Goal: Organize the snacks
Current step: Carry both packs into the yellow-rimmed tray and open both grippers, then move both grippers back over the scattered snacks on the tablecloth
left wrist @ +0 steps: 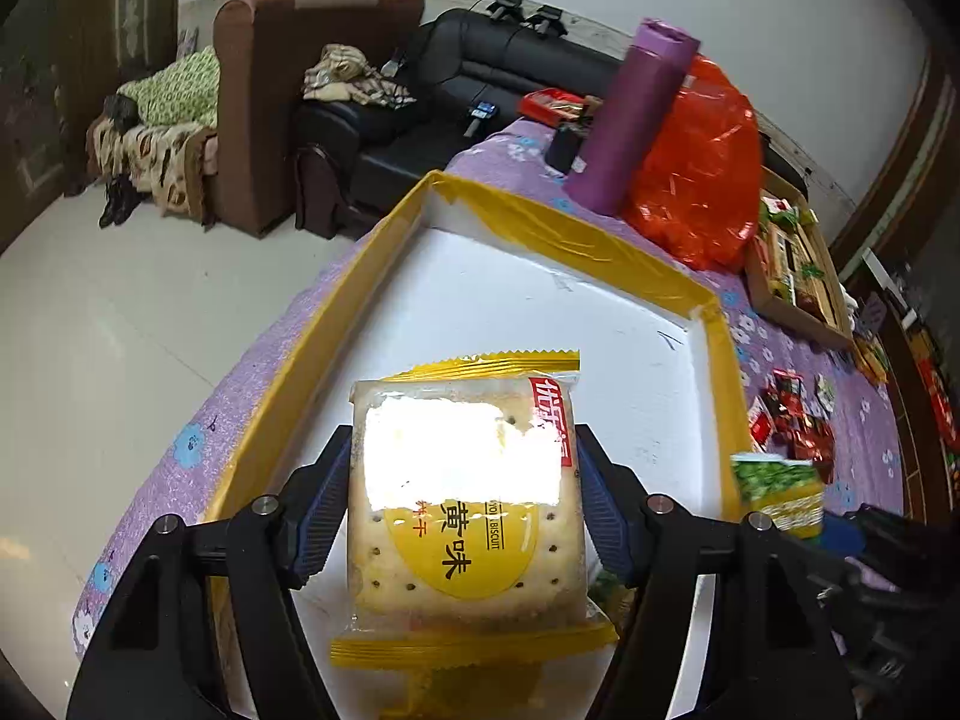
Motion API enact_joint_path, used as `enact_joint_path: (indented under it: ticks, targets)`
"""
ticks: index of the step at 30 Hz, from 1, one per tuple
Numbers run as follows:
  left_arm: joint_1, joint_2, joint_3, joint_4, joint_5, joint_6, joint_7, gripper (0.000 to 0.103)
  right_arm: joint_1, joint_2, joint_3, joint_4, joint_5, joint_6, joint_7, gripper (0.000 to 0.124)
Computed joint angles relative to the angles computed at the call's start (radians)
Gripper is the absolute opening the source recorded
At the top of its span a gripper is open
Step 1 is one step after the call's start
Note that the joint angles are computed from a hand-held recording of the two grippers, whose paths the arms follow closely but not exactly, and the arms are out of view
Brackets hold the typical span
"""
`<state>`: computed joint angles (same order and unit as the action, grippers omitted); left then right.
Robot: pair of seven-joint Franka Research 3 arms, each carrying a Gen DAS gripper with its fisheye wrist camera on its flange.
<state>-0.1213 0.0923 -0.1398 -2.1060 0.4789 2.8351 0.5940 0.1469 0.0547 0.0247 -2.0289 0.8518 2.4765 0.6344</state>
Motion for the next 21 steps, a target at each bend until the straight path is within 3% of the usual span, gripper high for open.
enact_joint_path:
  ticks: [7, 12, 17, 21]
  targets:
    - [0.048, -0.021, -0.025, -0.077, -0.262, 0.123, 0.179, 0.069, 0.035, 0.064, 0.037, 0.029, -0.053, 0.088, 0.052, 0.037]
    - [0.058, -0.049, -0.038, -0.121, -0.414, 0.194, 0.288, 0.069, 0.021, 0.058, 0.037, 0.033, -0.003, 0.072, 0.014, 0.045]
    - [0.038, -0.093, -0.030, -0.159, -0.450, 0.230, 0.288, 0.069, -0.021, 0.026, 0.002, 0.024, 0.075, 0.076, -0.029, 0.050]
    - [0.002, -0.144, -0.030, -0.216, -0.483, 0.308, 0.305, 0.070, -0.051, 0.061, -0.028, 0.048, 0.020, 0.126, 0.057, 0.054]
